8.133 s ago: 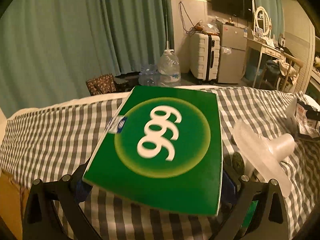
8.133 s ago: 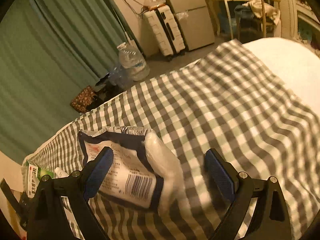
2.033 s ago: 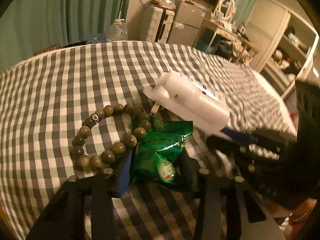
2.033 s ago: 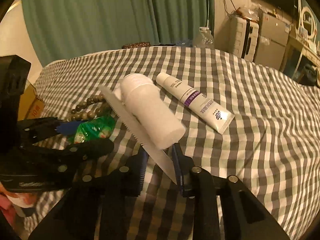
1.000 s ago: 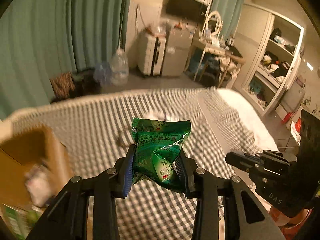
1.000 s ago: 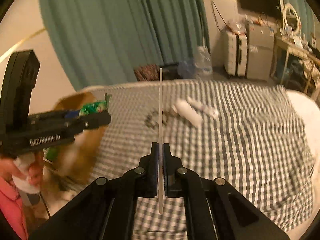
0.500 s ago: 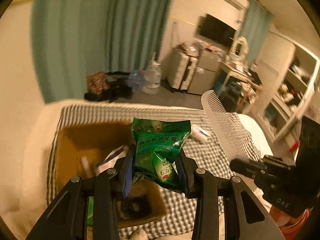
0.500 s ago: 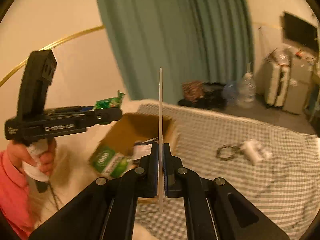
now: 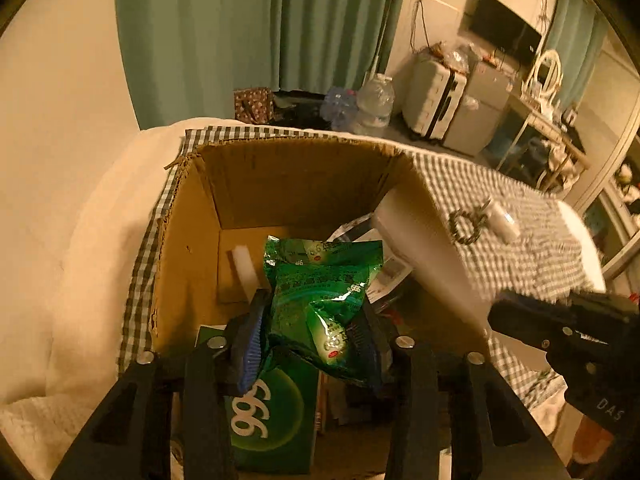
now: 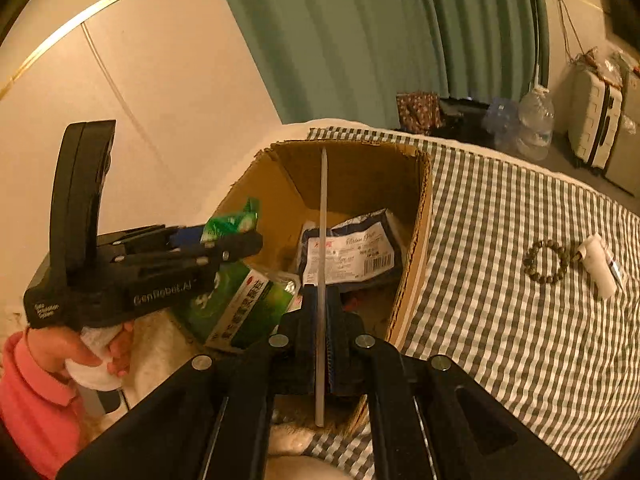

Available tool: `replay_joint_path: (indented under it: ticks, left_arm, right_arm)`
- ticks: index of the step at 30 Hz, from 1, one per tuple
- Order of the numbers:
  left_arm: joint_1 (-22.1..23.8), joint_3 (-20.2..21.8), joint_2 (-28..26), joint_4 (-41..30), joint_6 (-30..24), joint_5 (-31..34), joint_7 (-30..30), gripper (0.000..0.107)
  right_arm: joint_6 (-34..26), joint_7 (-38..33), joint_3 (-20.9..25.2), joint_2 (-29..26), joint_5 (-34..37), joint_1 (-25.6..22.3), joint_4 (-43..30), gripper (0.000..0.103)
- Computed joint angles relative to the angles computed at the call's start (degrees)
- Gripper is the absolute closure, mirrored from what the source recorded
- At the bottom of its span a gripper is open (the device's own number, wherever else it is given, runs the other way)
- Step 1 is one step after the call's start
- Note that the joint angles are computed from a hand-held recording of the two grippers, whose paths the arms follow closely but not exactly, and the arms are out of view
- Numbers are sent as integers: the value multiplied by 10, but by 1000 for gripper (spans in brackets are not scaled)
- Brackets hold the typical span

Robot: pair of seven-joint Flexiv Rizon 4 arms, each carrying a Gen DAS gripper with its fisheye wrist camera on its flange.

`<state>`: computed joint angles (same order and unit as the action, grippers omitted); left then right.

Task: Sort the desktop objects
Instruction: 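Open both grippers to drop the green packet and comb into the box, then move both grippers back over the bead bracelet and white bottle on the bed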

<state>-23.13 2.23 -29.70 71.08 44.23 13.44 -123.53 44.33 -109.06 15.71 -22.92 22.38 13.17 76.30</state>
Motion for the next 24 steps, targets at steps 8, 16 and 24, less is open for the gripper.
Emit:
replay_joint_path:
  ticks: [8, 16, 24]
  left_arm:
    - [-61, 39, 2, -54, -85, 131, -81, 16]
    - [-135, 46, -12, -129, -81, 225, -189, 4]
    - [-204, 48, -72, -253, -94, 288, -217, 4]
  right_arm:
    - [92, 22, -12, 29, -25, 2, 47, 38]
    - [227, 4, -35, 112, -91, -15, 156, 36]
    - [244, -27, -49, 172, -44, -61, 190, 25]
